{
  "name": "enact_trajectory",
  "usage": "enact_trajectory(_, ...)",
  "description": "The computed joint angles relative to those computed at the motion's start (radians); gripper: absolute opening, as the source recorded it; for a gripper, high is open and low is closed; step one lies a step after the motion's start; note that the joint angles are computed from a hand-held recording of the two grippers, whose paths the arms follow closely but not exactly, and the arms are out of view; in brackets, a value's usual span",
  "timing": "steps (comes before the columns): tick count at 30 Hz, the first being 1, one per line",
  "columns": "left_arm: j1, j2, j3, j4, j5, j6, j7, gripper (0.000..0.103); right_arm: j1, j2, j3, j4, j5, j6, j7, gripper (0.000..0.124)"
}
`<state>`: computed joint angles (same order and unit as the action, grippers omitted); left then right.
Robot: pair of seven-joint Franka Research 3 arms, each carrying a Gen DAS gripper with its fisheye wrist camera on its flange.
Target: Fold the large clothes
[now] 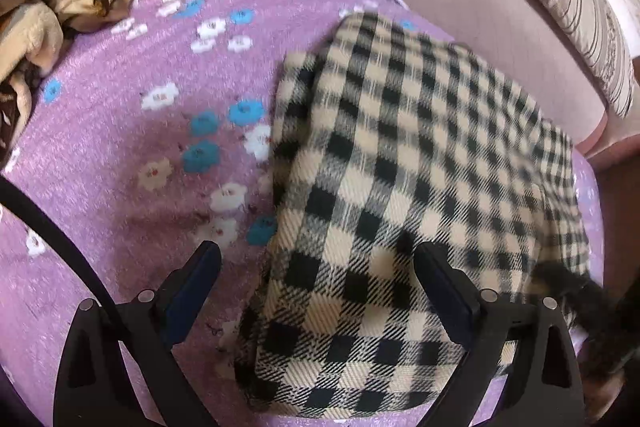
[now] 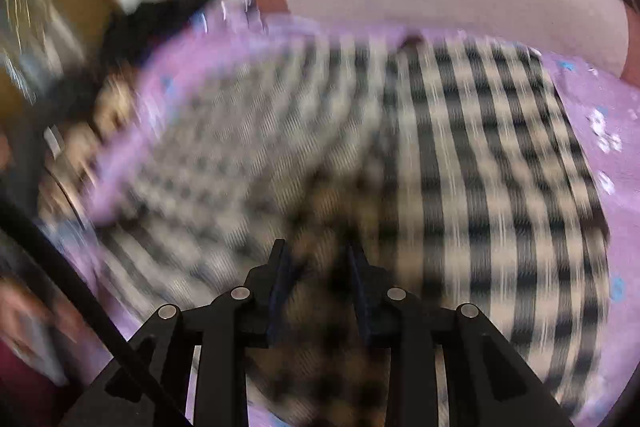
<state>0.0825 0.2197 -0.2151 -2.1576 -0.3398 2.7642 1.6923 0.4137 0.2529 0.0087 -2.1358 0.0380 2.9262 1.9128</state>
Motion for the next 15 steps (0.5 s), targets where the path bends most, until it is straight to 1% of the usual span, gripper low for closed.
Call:
enact_trajectory(1, -0.016, 0.003, 0.01, -0.011, 0.038, 0.024, -0.016, 0.097, 0.052, 0.003, -0.056, -0.018, -0.091, 0.013, 0.086, 0.031)
enact_trajectory(2, -0.031, -0.002, 0.018, -0.026, 0.077, 0.05, -0.033, 0.097, 0.07, -0.009, -0.077, -0.059, -0.111, 0.079, 0.124, 0.031)
enact_trajectory(3, -0.04, -0.009, 0.024, -0.039, 0.111, 0.066, -0.048, 0.097, 0.058, -0.033, -0.063, -0.084, -0.062, 0.089, 0.106, 0.031)
enact_trajectory(4, -0.036, -0.02, 0.021, -0.046, 0.116, 0.053, -0.056, 0.097, 0.018, -0.067, -0.014, -0.098, 0.058, 0.064, 0.024, 0.033)
enact_trajectory(5, -0.017, -0.033, 0.003, -0.047, 0.071, 0.02, -0.034, 0.097, -0.057, -0.105, 0.07, -0.135, 0.152, 0.091, -0.053, 0.034)
enact_trajectory(6, 0.008, -0.052, -0.02, -0.053, -0.008, -0.01, 0.016, 0.097, -0.101, -0.146, 0.132, -0.176, 0.259, 0.125, -0.146, 0.036)
enact_trajectory(7, 0.021, -0.07, -0.031, -0.063, -0.083, -0.027, 0.064, 0.097, -0.115, -0.169, 0.162, -0.198, 0.343, 0.139, -0.225, 0.045)
enact_trajectory(8, 0.02, -0.093, -0.027, -0.082, -0.128, -0.03, 0.088, 0.097, -0.111, -0.191, 0.177, -0.218, 0.402, 0.147, -0.285, 0.05)
enact_trajectory(9, 0.01, -0.115, -0.017, -0.103, -0.144, -0.023, 0.092, 0.097, -0.096, -0.198, 0.178, -0.229, 0.43, 0.154, -0.32, 0.05)
enact_trajectory(10, -0.003, -0.142, -0.007, -0.135, -0.157, -0.008, 0.098, 0.097, -0.086, -0.199, 0.172, -0.242, 0.417, 0.158, -0.322, 0.05)
enact_trajectory(11, -0.015, -0.156, 0.004, -0.152, -0.16, -0.001, 0.1, 0.097, -0.048, -0.178, 0.131, -0.24, 0.335, 0.142, -0.264, 0.05)
enact_trajectory(12, -0.027, -0.179, 0.017, -0.182, -0.16, 0.004, 0.103, 0.097, -0.015, -0.141, 0.085, -0.212, 0.227, 0.069, -0.176, 0.05)
enact_trajectory(13, -0.039, -0.192, 0.031, -0.203, -0.148, 0.001, 0.095, 0.097, -0.009, -0.121, 0.073, -0.2, 0.189, 0.048, -0.146, 0.05)
enact_trajectory(14, -0.047, -0.201, 0.046, -0.22, -0.141, -0.01, 0.095, 0.097, -0.027, -0.136, 0.097, -0.222, 0.221, 0.083, -0.148, 0.05)
enact_trajectory(15, -0.052, -0.208, 0.06, -0.234, -0.159, -0.02, 0.113, 0.097, -0.055, -0.172, 0.127, -0.236, 0.309, 0.062, -0.209, 0.05)
